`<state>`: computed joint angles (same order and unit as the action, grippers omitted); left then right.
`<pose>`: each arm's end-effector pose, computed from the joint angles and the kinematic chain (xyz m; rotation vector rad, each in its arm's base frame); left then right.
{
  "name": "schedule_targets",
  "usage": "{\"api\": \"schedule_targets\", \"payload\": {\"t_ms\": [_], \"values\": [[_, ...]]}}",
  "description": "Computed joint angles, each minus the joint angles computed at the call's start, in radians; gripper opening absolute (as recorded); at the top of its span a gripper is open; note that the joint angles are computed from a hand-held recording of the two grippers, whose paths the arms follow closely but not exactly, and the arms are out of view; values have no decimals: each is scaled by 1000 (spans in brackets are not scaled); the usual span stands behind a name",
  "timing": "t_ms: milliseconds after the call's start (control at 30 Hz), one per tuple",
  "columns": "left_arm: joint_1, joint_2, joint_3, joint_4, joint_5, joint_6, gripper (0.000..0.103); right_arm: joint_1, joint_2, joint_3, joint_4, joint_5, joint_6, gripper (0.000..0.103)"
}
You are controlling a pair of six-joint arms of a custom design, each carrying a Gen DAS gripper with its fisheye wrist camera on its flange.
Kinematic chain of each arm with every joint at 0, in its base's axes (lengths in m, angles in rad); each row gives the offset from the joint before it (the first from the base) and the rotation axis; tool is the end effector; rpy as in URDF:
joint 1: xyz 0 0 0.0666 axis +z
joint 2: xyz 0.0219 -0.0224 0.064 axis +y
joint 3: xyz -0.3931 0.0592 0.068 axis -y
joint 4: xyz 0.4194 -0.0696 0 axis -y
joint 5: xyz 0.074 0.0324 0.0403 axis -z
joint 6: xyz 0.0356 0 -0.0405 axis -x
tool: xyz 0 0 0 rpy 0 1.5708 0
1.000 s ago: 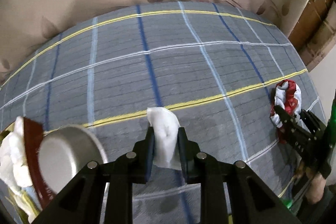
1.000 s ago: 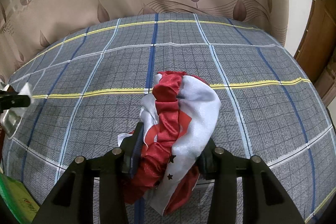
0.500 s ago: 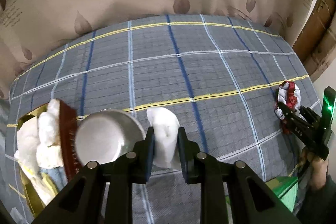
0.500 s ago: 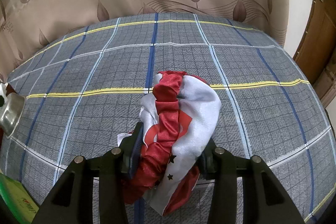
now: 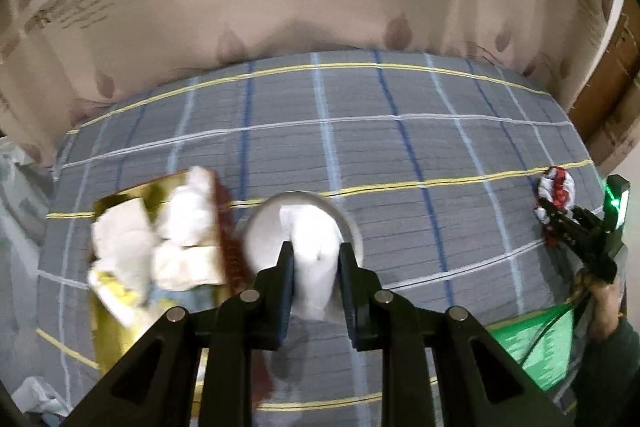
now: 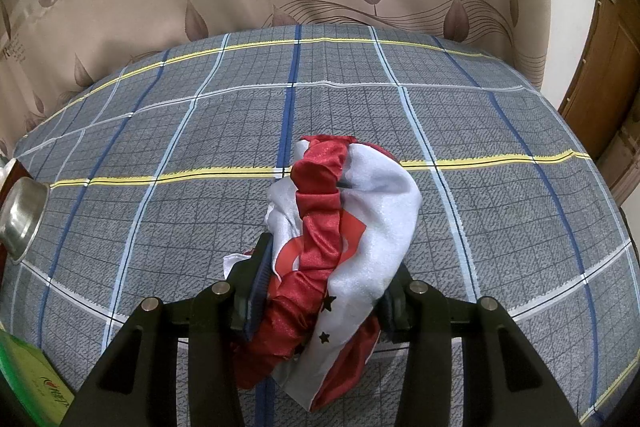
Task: Organize soft objects
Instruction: 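Carry the small white cloth into the gold tray and open the left gripper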
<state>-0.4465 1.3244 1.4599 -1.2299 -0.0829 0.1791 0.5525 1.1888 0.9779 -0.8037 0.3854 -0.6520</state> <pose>0.4138 -0.1953 0.4877 0.3283 2.6417 -0.0938 0.3519 0.2008 0.3419 0.2606 2.4629 0.0023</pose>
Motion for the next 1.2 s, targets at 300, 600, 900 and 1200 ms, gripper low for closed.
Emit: {"api": "schedule_targets", "payload": {"t_ms": [300, 600, 900, 1200], "values": [[144, -60, -66, -26, -20, -26, 21, 0, 0, 0, -3, 2, 0, 43], [271, -138, -157, -36, -16, -76, 21, 1, 1, 2, -3, 2, 2, 43], [332, -194, -231, -54, -4, -148, 23, 0, 1, 1, -1, 1, 4, 44], [345, -195, -261, -42, -8, -168, 43, -2, 1, 1, -6, 4, 8, 44]]}}
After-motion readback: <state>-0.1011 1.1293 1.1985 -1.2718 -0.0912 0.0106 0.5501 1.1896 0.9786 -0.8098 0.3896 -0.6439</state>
